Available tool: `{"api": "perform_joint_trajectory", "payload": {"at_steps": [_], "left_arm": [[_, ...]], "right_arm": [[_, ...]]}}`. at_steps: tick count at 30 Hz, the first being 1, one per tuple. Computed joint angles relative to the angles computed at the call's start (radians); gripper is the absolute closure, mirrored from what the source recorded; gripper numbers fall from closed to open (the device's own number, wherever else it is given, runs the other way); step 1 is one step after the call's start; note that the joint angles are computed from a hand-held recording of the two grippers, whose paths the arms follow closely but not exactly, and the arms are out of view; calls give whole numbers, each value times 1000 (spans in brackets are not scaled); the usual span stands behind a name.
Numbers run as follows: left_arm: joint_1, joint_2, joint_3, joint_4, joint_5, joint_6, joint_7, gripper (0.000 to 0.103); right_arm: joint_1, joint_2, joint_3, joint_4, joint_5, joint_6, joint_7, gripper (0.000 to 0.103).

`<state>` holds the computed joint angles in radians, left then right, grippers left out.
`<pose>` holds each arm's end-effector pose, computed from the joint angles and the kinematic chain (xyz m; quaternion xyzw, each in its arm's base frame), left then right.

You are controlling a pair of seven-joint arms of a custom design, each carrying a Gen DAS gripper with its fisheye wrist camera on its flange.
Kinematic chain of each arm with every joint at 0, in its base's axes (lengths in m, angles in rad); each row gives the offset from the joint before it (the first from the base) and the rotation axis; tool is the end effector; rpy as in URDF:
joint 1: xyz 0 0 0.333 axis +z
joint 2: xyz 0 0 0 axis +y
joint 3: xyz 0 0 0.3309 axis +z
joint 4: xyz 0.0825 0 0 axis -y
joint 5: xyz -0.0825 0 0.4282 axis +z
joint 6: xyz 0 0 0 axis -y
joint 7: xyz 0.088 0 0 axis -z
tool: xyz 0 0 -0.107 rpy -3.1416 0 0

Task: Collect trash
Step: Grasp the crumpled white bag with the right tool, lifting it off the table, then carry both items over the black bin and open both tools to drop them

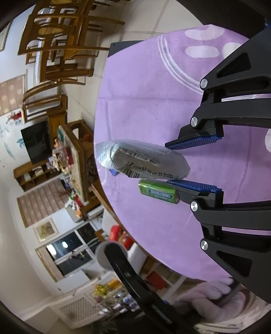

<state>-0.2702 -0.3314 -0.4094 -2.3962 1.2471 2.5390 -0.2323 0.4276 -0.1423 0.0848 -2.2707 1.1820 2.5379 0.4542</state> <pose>0.3882 -0.3371 0.4645 -0.6585 0.5586 -0.3465 0.3665 0.4941 0.2665 0.4462 -0.8262 0.3604 0.0334 0.4318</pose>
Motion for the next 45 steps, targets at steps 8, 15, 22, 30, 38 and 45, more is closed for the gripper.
{"api": "perform_joint_trajectory", "payload": {"at_steps": [8,15,22,30,38,45], "left_arm": [[-7,-7,-4,-13,-4,-18,-4,86],[-5,-14,1,-32,-17,-11,-15,86],[3,-6,5,-38,-11,16,-27,86],[7,-4,7,-38,2,28,-27,86],[-5,61,-2,35,24,30,15,86],[-73,265,3,254,74,3,108,86]], "right_arm": [[27,62,38,41,-8,103,32,40],[25,131,53,93,-78,114,207,37],[-18,177,50,139,-83,52,375,27],[-37,172,59,137,-43,50,328,67],[-54,49,11,62,134,16,88,68],[-92,-111,-85,-43,324,69,-202,68]]}}
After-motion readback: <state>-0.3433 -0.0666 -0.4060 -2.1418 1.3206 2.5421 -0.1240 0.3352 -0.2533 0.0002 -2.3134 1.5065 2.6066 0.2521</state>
